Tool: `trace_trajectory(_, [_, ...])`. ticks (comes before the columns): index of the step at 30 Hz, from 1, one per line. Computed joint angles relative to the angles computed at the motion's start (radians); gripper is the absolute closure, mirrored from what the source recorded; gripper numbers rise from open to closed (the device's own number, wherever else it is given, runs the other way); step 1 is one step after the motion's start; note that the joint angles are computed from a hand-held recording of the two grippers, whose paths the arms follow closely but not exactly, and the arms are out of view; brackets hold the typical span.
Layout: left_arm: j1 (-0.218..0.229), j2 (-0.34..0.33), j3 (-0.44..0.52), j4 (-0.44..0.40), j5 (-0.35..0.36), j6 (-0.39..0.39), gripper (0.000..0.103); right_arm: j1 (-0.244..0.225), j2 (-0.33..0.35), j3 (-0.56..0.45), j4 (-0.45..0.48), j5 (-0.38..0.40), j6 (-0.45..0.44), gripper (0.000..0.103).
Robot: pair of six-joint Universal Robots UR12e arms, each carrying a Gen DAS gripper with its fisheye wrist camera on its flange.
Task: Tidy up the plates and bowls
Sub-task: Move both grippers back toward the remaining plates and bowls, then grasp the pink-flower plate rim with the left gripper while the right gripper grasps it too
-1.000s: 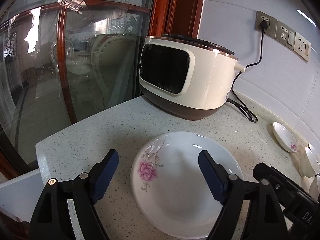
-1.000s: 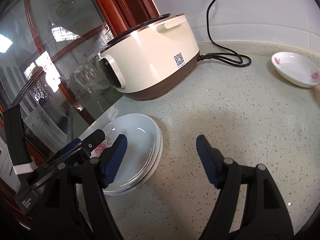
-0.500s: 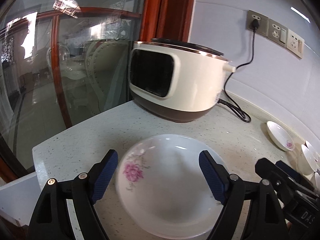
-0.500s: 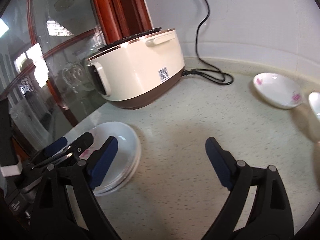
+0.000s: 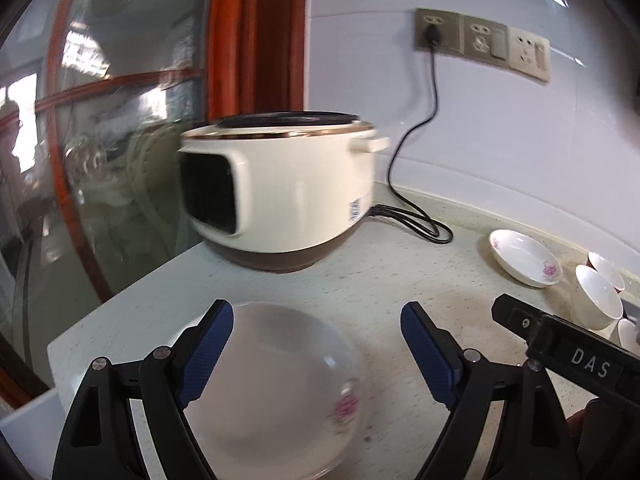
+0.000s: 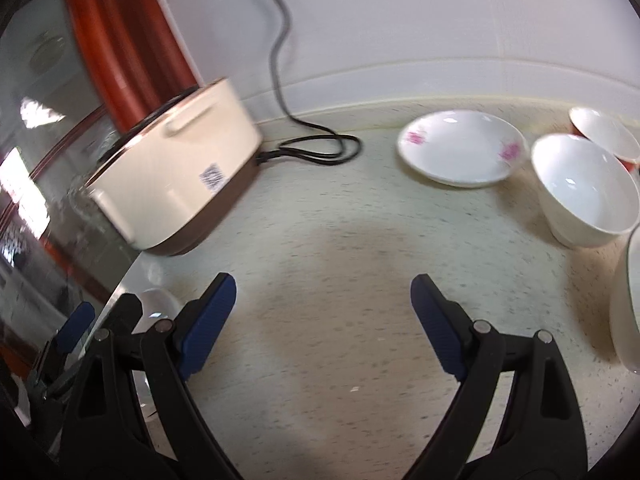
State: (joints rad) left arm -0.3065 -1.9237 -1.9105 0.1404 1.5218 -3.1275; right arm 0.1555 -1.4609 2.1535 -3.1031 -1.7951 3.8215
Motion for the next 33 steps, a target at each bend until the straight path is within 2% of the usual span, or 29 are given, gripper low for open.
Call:
trace_trajectory(4, [-0.020,-0.008,0.021,-0.052,-0.019,-0.008,0.016,-0.023,-0.018,0.016,0.020,-0.010,0.064,0.013])
trace_trajectory(7, [-0.038,-0.023,0.046,-0.091,-0.033,-0.013,0.016,-0.036,-0.031,0.036,-0.004,-0.024,0.121,0.013])
trace_trajectory(12, [-0.079,-0.060,0.120,-0.205,-0.037,0.008,0.016,-0.049,-0.050,0.065,-0.049,-0.071,0.196,0.013])
trace_trajectory(16, [-0.104,-0.095,0.184,-0.298,-0.046,0.010,0.016,-0.062,-0.051,0.078,-0.064,-0.068,0.253,0.013])
trace_trajectory(17, [-0.110,-0.108,0.206,-0.326,-0.055,0.005,0.016,-0.067,-0.049,0.080,-0.068,-0.055,0.267,0.014])
trace_trajectory(19, [-0.118,-0.130,0.236,-0.342,-0.062,-0.013,0.016,-0.067,-0.046,0.091,-0.102,-0.059,0.301,0.028])
trace_trajectory(22, [-0.133,-0.167,0.276,-0.320,-0.046,-0.024,0.016,-0.076,-0.049,0.101,-0.119,-0.028,0.323,0.041])
trace_trajectory(24, [-0.132,-0.186,0.303,-0.326,-0.089,-0.035,0.016,-0.076,-0.053,0.107,-0.125,-0.036,0.328,0.041])
trace_trajectory(29, [-0.138,-0.235,0.392,-0.407,-0.180,-0.109,0.016,-0.070,-0.057,0.114,-0.146,-0.083,0.350,0.042])
trace_trajectory(33, [-0.154,-0.279,0.462,-0.473,-0.198,-0.122,0.017,-0.062,-0.058,0.117,-0.169,-0.116,0.346,0.042])
